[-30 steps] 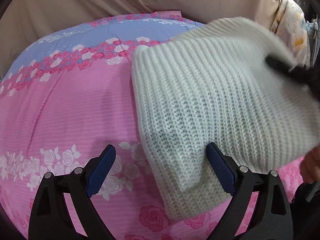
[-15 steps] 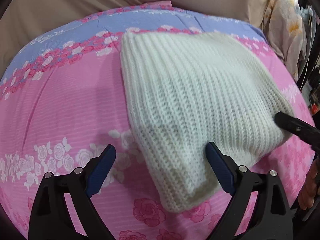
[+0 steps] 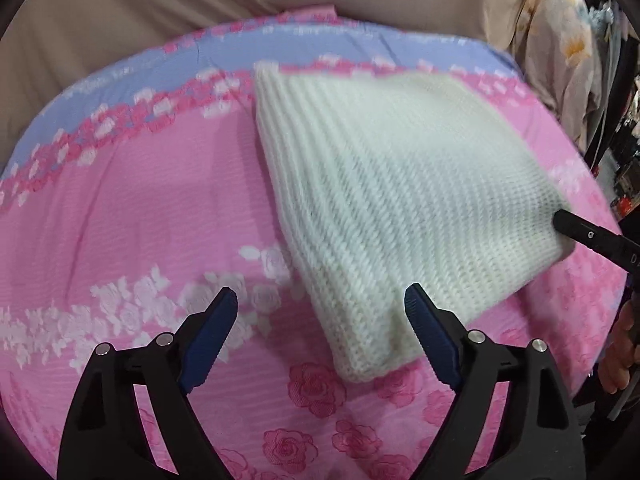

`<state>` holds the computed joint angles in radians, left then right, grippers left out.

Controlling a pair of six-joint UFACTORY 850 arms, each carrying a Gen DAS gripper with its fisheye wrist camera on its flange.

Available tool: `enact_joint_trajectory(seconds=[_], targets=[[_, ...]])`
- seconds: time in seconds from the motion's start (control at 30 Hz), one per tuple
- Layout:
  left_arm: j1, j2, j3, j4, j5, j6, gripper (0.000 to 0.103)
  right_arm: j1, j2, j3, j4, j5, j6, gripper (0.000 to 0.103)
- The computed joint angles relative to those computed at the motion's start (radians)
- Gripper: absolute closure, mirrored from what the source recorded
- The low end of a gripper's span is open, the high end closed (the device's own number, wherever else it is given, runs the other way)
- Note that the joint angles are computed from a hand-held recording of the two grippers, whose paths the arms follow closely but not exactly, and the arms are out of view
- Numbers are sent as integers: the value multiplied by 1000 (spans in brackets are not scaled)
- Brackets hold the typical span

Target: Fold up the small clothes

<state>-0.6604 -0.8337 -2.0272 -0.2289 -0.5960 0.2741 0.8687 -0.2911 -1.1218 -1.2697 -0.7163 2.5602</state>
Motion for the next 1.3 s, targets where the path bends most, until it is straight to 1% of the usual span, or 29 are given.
enact_joint_trajectory(seconds=[0.07, 0.1, 0.17, 0.2, 0.23, 0.3, 0.33, 0.37, 0.4, 0.43, 0.47, 0.53, 0.6, 0.63, 0.67, 0.7, 0.73, 0.87, 0.97, 1.03, 1.1, 1.13, 1.17, 1.23, 1.3], targets=[[-4, 4, -24, -16, 39, 15, 19, 18, -5, -52, 33, -96, -95, 83], [-7, -7, -49, -9, 43, 10, 19, 23, -15, -86, 39, -141, -145, 82], [-20, -58, -138, 44, 32, -44, 19, 19, -28, -130, 12, -168, -213, 82], [-28, -89, -186, 74, 17, -69, 19, 7, -48, -161, 2, -164, -256, 82], [-40, -141, -264, 146, -15, -133, 19, -9, -64, -182, 9, -148, -302, 82], [-50, -212, -364, 216, -65, -192, 19, -45, -111, -224, 81, -122, -413, 83], [-52, -262, -440, 230, -115, -211, 17, -70, -145, -249, 172, -115, -489, 90], [-50, -298, -493, 218, -151, -213, 17, -98, -165, -246, 221, -78, -523, 97], [-49, -307, -504, 215, -162, -220, 17, -116, -161, -227, 229, -26, -516, 97], [-48, -299, -489, 213, -151, -225, 16, -115, -148, -214, 212, -15, -482, 97], [-48, -299, -489, 221, -150, -229, 16, -111, -139, -221, 226, -27, -490, 96], [-50, -298, -488, 231, -149, -238, 15, -84, -126, -231, 180, -93, -467, 95], [-52, -299, -486, 239, -146, -248, 14, -82, -131, -242, 205, -127, -497, 94], [-52, -297, -483, 237, -145, -248, 13, -91, -142, -248, 239, -123, -526, 95], [-52, -295, -481, 237, -149, -252, 14, -110, -155, -241, 278, -84, -555, 100], [-52, -289, -473, 239, -147, -254, 14, -118, -153, -228, 274, -45, -541, 100], [-52, -275, -451, 243, -137, -253, 14, -112, -148, -224, 263, -49, -516, 100], [-46, -206, -347, 210, -109, -237, 15, -54, -116, -231, 223, -123, -472, 96], [-39, -96, -169, 129, -45, -157, 15, -29, -106, -220, 277, -136, -489, 95], [-44, -55, -86, 136, -24, -136, 15, -24, -116, -211, 334, -140, -519, 95], [-52, -80, -92, 189, -61, -162, 14, -28, -124, -191, 356, -114, -506, 96], [-50, -95, -93, 180, -73, -165, 13, -23, -126, -187, 343, -113, -486, 96], [-43, -83, -65, 141, -47, -144, 13, -20, -127, -190, 342, -119, -485, 96], [-35, -77, -72, 121, -68, -135, 13, -21, -124, -199, 356, -127, -500, 96], [-31, -59, -61, 119, -55, -131, 14, -19, -96, -180, 330, -111, -458, 94]])
